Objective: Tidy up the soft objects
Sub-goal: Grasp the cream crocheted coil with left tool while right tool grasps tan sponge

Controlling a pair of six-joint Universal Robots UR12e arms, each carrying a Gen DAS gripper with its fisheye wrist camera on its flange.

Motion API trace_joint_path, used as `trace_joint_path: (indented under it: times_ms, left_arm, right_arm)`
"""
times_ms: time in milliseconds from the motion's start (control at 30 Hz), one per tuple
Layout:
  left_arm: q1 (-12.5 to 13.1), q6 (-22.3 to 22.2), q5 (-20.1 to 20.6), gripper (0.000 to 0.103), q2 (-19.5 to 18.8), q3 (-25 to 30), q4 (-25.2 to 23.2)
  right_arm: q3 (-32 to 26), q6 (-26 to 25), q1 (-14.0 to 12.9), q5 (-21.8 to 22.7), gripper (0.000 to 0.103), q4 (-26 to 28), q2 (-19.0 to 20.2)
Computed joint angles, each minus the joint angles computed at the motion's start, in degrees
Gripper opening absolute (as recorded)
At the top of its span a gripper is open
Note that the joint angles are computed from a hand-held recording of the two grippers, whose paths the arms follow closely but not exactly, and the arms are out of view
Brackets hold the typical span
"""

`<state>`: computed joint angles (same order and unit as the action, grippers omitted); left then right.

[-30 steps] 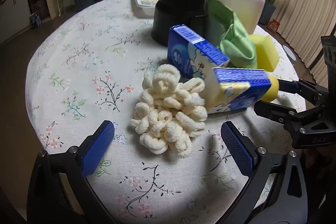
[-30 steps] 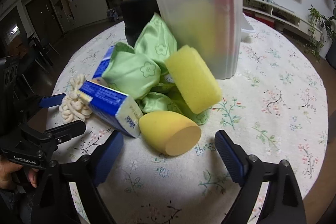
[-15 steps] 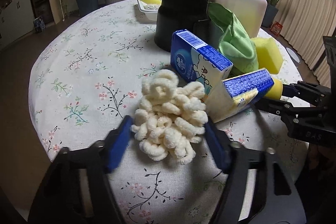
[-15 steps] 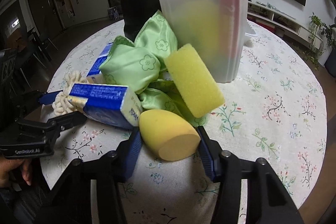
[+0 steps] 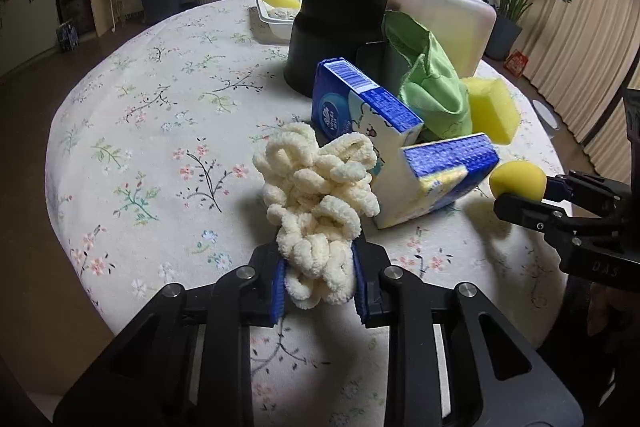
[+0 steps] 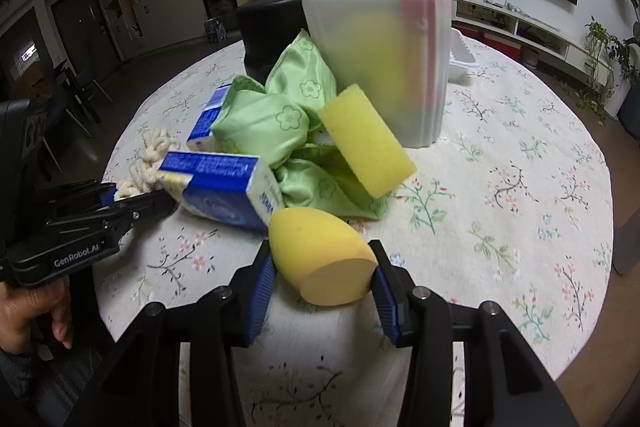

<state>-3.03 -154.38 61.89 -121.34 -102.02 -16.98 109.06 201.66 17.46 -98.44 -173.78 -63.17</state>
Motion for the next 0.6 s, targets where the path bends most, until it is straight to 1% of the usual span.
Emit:
trace_joint_path:
  times_ms: [400, 500, 600]
  left_arm:
    - [0.9, 0.3, -0.8, 0.024, 2.7, -1.8, -2.5]
    - [1.2, 0.6, -1.5, 0.024, 3.5, -1.9, -3.2]
    - [1.3, 0.6, -2.2, 0.024, 4.3, -1.8, -2.5]
  right_arm:
    - [0.5, -1.2, 0.2, -1.1, 0.048, 3.4, -2.5]
    - [0.6, -1.6, 0.0, -1.1, 0.048, 4.2, -3.1]
    - [0.8, -2.2, -0.1, -1.6, 0.048, 4.4, -3.8]
